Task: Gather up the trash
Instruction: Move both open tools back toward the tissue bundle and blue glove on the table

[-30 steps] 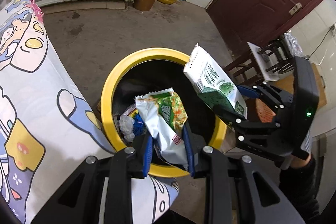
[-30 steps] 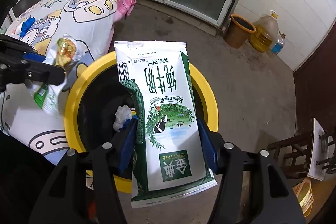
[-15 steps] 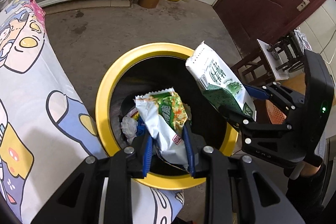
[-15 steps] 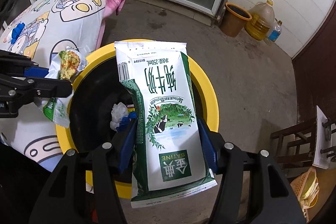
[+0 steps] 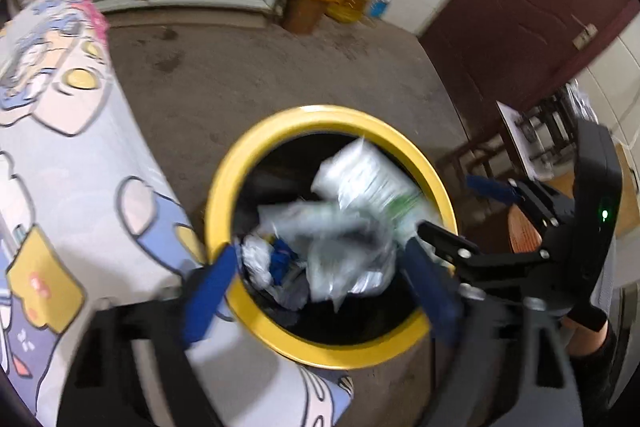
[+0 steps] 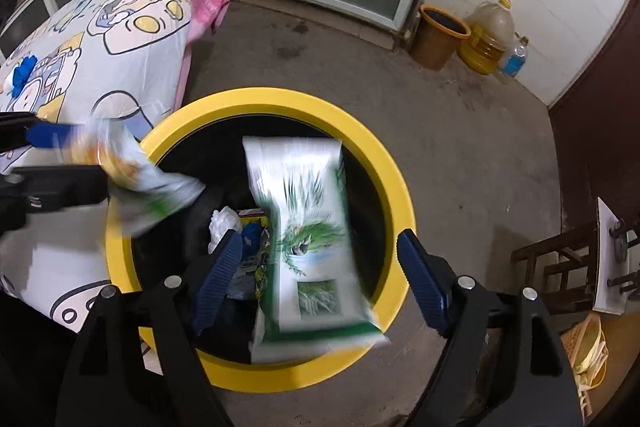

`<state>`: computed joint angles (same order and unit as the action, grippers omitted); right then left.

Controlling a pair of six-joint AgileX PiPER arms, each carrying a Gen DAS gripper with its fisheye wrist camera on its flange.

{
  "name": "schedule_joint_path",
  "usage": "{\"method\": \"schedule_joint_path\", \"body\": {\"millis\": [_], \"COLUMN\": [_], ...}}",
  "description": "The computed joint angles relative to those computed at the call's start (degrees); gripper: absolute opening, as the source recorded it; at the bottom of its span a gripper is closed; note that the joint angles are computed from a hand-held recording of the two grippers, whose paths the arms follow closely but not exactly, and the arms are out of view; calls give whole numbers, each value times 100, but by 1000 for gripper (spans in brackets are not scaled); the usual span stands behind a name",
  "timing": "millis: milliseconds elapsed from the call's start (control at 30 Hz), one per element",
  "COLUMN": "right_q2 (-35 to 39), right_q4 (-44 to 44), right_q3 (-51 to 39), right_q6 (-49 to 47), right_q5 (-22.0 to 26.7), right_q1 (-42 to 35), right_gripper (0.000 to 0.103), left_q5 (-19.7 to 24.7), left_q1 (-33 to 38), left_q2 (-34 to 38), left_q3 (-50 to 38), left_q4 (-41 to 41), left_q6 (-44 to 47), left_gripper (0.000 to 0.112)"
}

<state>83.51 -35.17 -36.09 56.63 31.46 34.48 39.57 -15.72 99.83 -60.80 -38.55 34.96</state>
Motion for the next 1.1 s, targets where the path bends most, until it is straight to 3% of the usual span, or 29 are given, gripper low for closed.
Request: {"method": "schedule_joint_path", "body": {"millis": [133,300,433,600,700,767,867,1100], "right_q2": [-234,-597,-823,-942,-820,-591,-272,801], "right_q4": [-125,-474,-888,-1418,-1449,-1507,-1466,-1157], "right_q3": [79,163,161,24,-234,-531,-891,-2120], "right_q6": [290,1038,1818,2517,2567,2630,2574,2074], "right_q5": [231,737,780,669,409,470,143,-15], "right_q1": [97,707,1246,1803,1890,2033,2047,2305], "right_gripper": [76,76,76,76,77,77,77,77], "left_q5": [107,-383,-516,-277,-229,140,506,924], "left_q1": [332,687,1085,2428,3236,4023,4949,6809], "left_q2": [-195,-884,-1279,-1689,-1855,-1815,-1680,-1108], "left_q3": [145,738,1059,1453,1530,1441,1303,789], "left_q4": [-191,-163,-99,-1077,-1325,-1567,-1821,-2504], "left_q6": [33,139,436,2550,3318,3957,4729,6814], "left_gripper": [91,95,95,95,95,95,95,95]}}
